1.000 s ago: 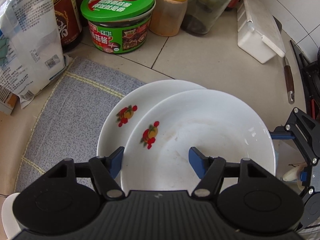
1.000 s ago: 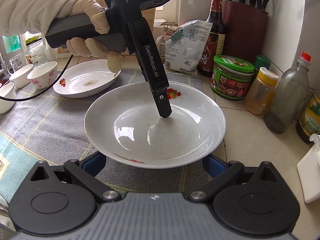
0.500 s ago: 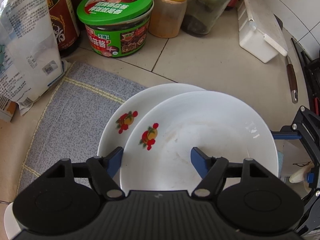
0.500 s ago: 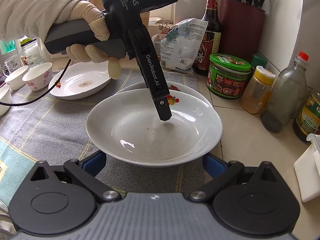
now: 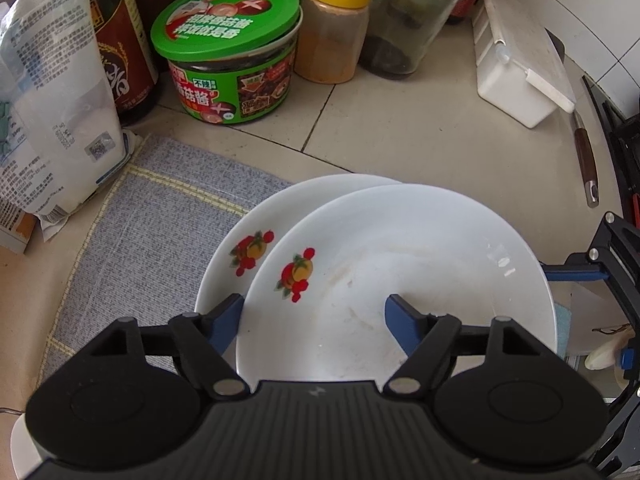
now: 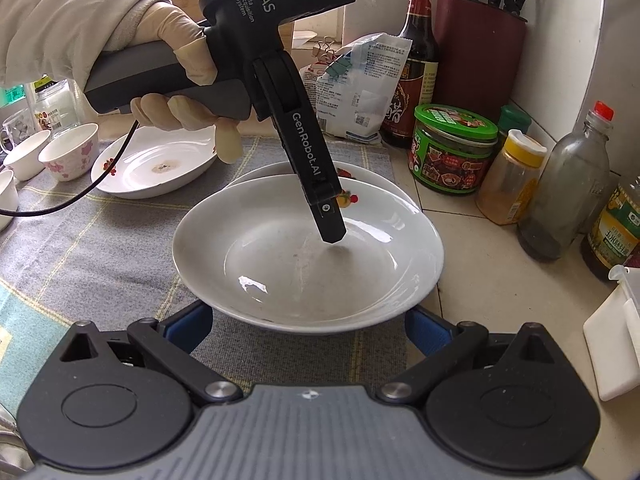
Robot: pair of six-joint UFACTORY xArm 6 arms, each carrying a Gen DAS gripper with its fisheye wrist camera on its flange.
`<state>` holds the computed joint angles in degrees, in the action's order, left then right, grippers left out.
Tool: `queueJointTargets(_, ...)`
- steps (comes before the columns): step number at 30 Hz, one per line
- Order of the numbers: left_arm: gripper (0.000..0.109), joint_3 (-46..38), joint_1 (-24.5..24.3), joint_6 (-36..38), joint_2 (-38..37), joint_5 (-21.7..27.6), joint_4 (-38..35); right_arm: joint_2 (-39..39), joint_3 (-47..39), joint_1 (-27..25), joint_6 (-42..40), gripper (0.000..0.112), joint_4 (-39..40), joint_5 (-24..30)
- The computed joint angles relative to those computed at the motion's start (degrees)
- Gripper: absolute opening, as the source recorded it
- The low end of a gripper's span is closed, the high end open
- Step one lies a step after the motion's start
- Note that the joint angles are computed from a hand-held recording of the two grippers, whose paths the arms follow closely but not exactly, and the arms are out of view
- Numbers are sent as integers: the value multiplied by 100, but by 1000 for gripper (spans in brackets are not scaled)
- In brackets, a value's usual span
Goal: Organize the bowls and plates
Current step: 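Lower the held plates onto the plate by the wall and open both tools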
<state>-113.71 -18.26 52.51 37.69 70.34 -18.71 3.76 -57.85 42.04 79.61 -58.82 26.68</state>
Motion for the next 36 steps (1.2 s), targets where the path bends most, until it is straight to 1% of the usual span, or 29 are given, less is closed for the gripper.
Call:
queueJointTargets(9,78,377,-23,32,-238,-357,6,40,-41,27,-99,103,71,78)
queueJointTargets(14,78,419,17,33,-296,-387,-41,76,-82,36,-102,103,93,115)
queueJointTargets(18,78,606,24,46,-432,-530,-29,63,-68,34,-134,103,101,119)
queueJointTargets(24,78,686,51,21,-507,-598,-50,52,-74,48,-158,103,78,132)
queueJointTargets(28,79,910,43,39,-645,-819,-30,82,-97,50,-236,103,111,149)
queueJointTargets(31,81,1069,60,64,-747,-951,-57,91,-83,50,-271,103,140,123)
queueJointTargets(36,82,1371,150,78,-980,-1138,-241,77,-56,84,-216,103,129,150)
